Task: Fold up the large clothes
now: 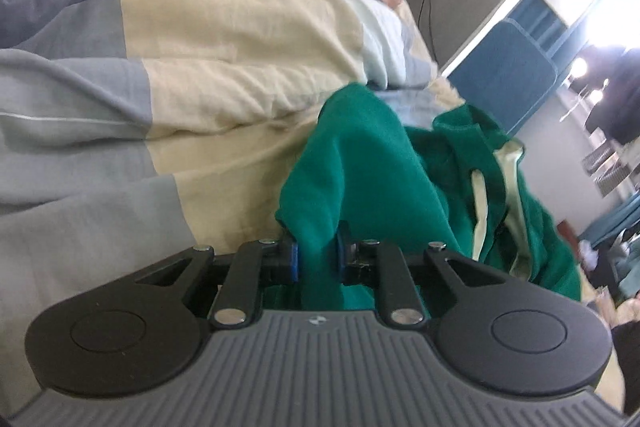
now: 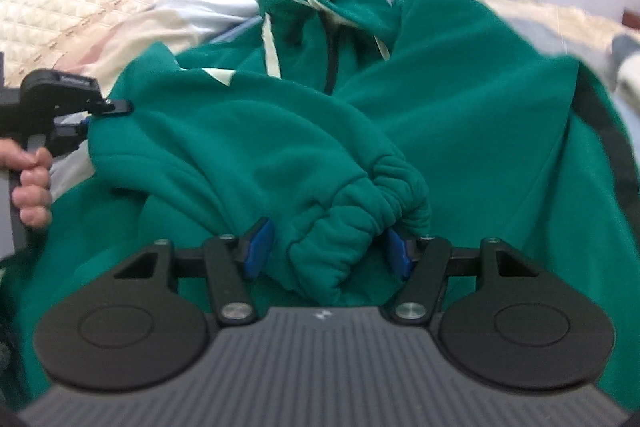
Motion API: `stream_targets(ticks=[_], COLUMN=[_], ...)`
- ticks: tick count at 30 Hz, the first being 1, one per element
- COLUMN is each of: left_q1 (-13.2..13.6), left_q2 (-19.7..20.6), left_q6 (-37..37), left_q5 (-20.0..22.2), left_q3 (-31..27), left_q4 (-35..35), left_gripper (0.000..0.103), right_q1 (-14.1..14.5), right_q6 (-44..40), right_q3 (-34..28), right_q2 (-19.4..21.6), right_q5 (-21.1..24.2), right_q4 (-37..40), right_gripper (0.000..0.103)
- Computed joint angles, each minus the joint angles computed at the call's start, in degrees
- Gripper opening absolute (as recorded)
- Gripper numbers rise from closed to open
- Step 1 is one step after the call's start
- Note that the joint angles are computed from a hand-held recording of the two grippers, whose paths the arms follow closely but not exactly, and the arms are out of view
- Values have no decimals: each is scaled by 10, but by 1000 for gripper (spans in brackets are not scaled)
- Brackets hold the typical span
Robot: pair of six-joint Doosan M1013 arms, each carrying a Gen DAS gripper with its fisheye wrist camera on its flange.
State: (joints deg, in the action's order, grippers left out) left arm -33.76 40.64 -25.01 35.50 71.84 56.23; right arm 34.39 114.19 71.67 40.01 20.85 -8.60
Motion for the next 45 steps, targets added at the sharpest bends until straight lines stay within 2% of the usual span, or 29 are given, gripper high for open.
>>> stream_targets(ticks=[1, 2, 4, 5, 6, 8, 10, 13, 15, 16, 19, 22, 23, 26, 27, 32, 37, 39, 42, 43, 45], left_q1=[1, 0, -4, -10, -16, -24, -32, -42, -45, -45, -41, -37, -34, -28, -27, -35, -35, -28, -13, -6, 9], left_q2=[-2, -3, -4, -5, -8, -14, -20, -22, -19, -15, 0, 14, 18, 31, 31, 15, -4, -3, 13, 23, 52], left_q6=[15, 35, 51, 39, 21, 17, 7, 22, 39, 61, 184, 289, 313, 361, 339, 188, 114, 142, 241, 277, 357], left_q5=[-2, 4, 37, 64, 83, 103, 100, 61, 12, -12, -66, -58, -54, -43, -53, -69, -94, -100, -91, -82, -53], left_q3=[-1, -5, -15, -17, -14, -11, -5, -1, 0, -4, -24, -44, -48, -58, -51, -21, -20, -39, -92, -116, -178], left_q4=[-9, -20, -27, -12, 14, 42, 74, 121, 142, 133, 45, -68, -96, -162, -152, -13, 61, 43, -25, -55, -121], left_gripper=[22, 27, 49, 64, 67, 67, 67, 67, 67, 67, 67, 66, 66, 63, 62, 63, 71, 72, 74, 74, 76], right_q1=[-1, -3, -4, -3, -2, 0, 0, 0, 0, 1, 2, 8, 8, 6, 4, -4, -18, -23, -30, -33, -39], right_q6=[-6, -13, -19, -18, -14, -5, -2, 3, 9, 16, 37, 114, 122, 75, 44, -5, -46, -82, -142, -148, -143], right_q3=[-5, -8, -8, -7, -4, -3, -2, 0, 0, 2, 7, 16, 17, 14, 11, 9, -20, -43, -90, -113, -179], right_q2=[3, 5, 6, 5, 4, 3, 2, 1, 1, 0, -5, -11, -11, -7, -4, -3, 4, 10, 26, 35, 61], right_q5=[5, 8, 7, 6, 4, 4, 4, 3, 3, 1, -3, -15, -18, -17, -14, -26, -21, -10, 18, 37, 103], right_q4=[13, 26, 40, 37, 31, 20, 15, 12, 6, 0, -27, -127, -138, -96, -61, 5, 111, 157, 210, 214, 209], right_gripper=[62, 62, 62, 62, 62, 62, 62, 62, 62, 62, 61, 61, 61, 61, 61, 61, 64, 64, 64, 64, 64])
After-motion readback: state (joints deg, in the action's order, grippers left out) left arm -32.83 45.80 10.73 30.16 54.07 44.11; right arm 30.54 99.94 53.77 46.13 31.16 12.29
